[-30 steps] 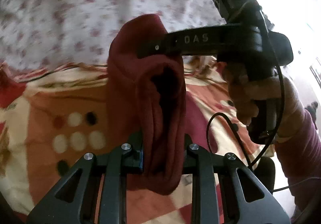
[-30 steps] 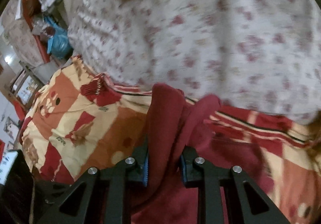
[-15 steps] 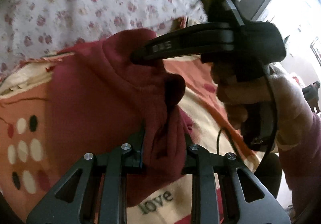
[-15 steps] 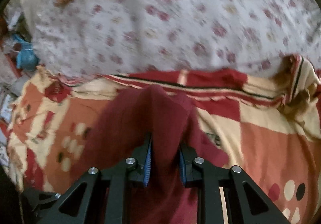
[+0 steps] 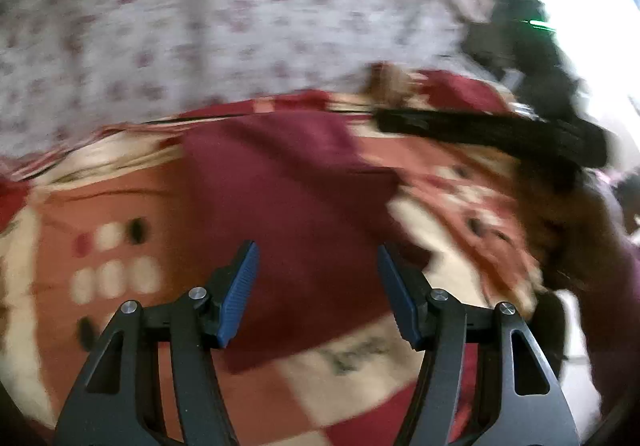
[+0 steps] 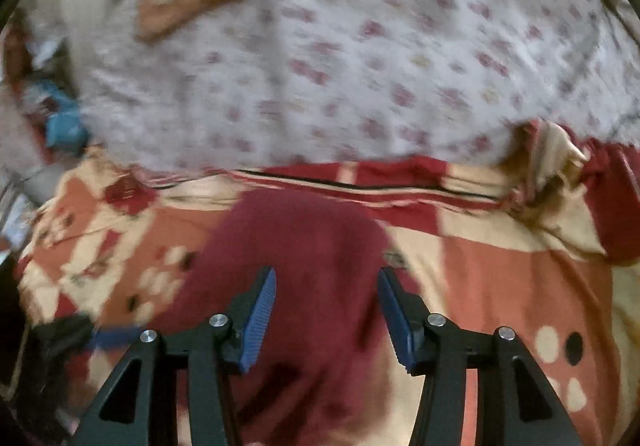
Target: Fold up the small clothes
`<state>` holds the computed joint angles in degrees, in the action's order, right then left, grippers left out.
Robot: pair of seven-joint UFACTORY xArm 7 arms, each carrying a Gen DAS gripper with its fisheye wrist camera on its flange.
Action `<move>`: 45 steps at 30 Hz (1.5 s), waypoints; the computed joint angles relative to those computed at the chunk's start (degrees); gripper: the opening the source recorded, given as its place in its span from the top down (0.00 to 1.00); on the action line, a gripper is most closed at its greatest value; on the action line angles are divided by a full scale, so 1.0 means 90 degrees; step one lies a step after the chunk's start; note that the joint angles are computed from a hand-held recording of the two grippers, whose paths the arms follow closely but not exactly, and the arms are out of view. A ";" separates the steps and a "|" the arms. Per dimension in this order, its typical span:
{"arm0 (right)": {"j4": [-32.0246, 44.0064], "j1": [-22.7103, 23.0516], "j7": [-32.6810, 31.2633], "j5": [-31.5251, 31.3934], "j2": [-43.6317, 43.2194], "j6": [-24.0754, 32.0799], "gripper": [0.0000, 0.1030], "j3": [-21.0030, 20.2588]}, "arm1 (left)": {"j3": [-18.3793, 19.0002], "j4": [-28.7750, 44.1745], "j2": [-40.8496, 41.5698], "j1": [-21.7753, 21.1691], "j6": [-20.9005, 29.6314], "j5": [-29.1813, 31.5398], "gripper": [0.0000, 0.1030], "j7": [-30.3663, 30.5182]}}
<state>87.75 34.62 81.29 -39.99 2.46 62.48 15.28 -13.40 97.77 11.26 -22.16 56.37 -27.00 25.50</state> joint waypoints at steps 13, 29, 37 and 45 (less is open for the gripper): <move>-0.1976 0.0146 0.1743 0.0332 -0.0770 -0.1098 0.55 0.0210 | 0.0041 -0.0699 -0.0101 -0.0109 -0.0237 0.0875 0.40 -0.0313; -0.0954 0.0119 0.1950 -0.0427 0.0134 -0.0245 0.75 0.0246 | 0.0014 -0.1096 -0.0091 -0.0175 -0.1329 0.1122 0.40 -0.0561; -0.1052 0.0353 0.2134 -0.0264 0.0139 -0.0077 0.76 0.0090 | 0.0007 -0.0867 0.0078 -0.0152 -0.1139 0.1015 0.40 -0.0599; -0.0911 0.0366 0.2643 -0.0627 -0.0029 0.0231 0.40 0.0162 | -0.0013 -0.0698 0.0213 -0.0128 -0.1065 0.0896 0.40 -0.0668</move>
<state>79.55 37.91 105.07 -45.63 2.21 64.56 16.74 -13.51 91.49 13.18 -23.31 46.78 -18.93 19.49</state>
